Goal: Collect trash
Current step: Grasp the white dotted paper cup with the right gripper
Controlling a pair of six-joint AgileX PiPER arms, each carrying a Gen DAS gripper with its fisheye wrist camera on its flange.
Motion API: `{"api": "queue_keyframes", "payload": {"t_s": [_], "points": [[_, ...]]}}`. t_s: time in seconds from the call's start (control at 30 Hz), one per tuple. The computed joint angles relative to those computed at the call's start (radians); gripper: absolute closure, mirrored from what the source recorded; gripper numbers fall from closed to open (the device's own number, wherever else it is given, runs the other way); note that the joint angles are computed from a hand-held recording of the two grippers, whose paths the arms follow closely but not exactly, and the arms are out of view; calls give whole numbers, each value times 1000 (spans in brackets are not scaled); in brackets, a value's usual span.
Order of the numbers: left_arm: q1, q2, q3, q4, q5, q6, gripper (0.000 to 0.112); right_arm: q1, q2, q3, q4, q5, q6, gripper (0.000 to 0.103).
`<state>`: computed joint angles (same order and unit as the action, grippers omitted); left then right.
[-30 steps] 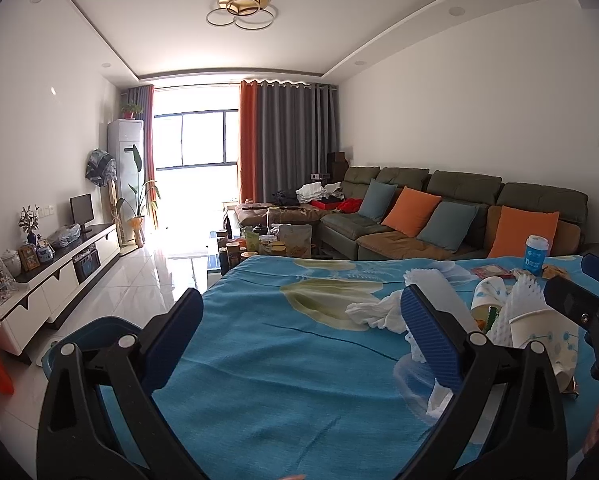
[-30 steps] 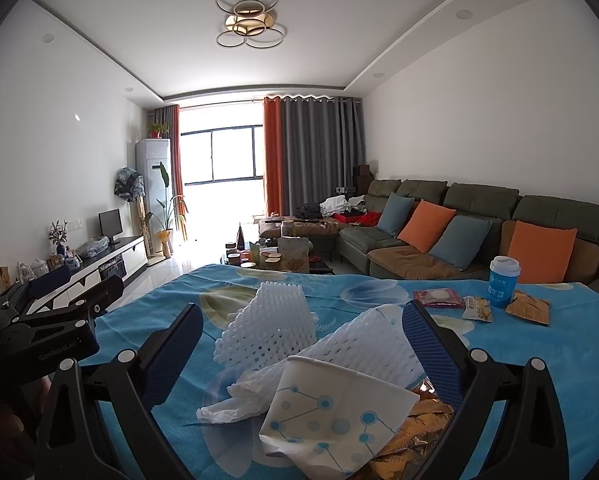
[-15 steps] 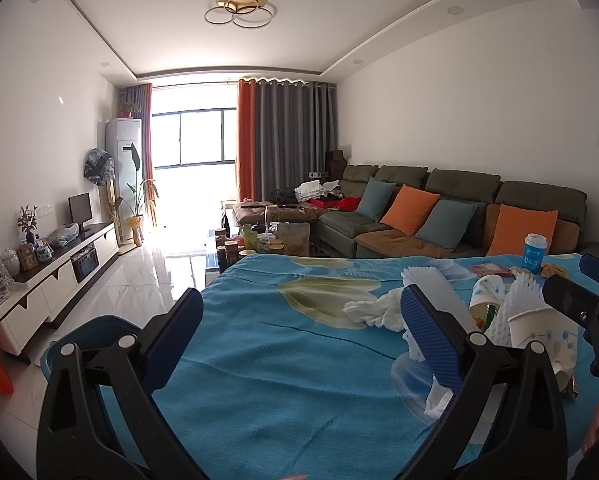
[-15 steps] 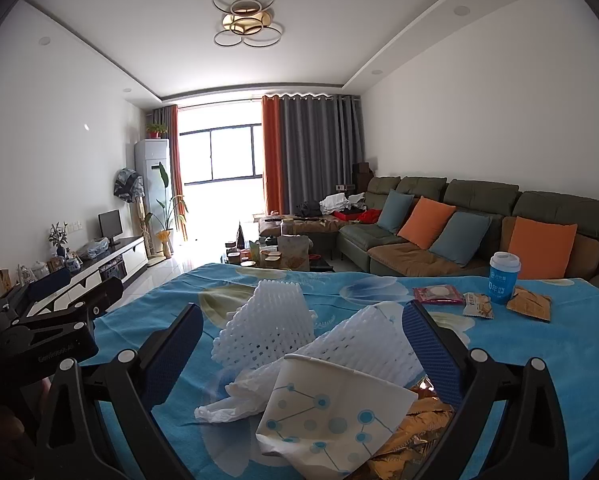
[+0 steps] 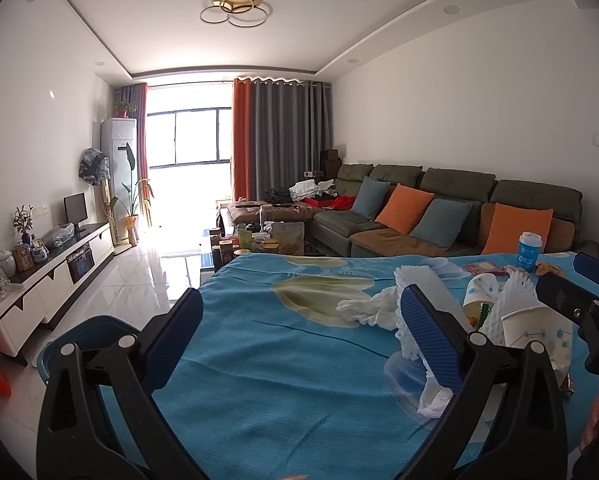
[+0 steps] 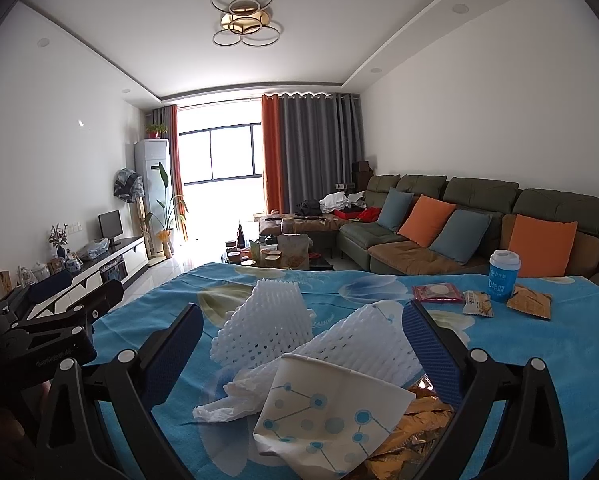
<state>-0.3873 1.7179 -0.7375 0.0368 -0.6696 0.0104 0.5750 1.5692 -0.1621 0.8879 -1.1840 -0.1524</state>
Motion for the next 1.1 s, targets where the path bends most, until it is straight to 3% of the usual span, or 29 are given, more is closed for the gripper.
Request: {"api": "queue_keyframes", "payload": {"t_s": [0.2,0.53,0.73,0.83,0.97,1.1], "points": [[16,11,-20,126,41,-84,15,-36,-5,18,-37,27,32,7],[26,92,-113,571,147,-417,15,-129,-75,84,-149,154,109,7],[-10,178,-202,837,213,-619,15,-251,-111,102,-322,263,174,21],[-16,231,-275,1057,247,-831,18,-318,-98,107,-443,275,239,27],[-18,287,-348,1273,270,-1049,44,-369,-101,104,-552,303,295,43],[3,331,-415,1461,246,-1252,80,-423,-115,102,-661,324,339,65]]}}
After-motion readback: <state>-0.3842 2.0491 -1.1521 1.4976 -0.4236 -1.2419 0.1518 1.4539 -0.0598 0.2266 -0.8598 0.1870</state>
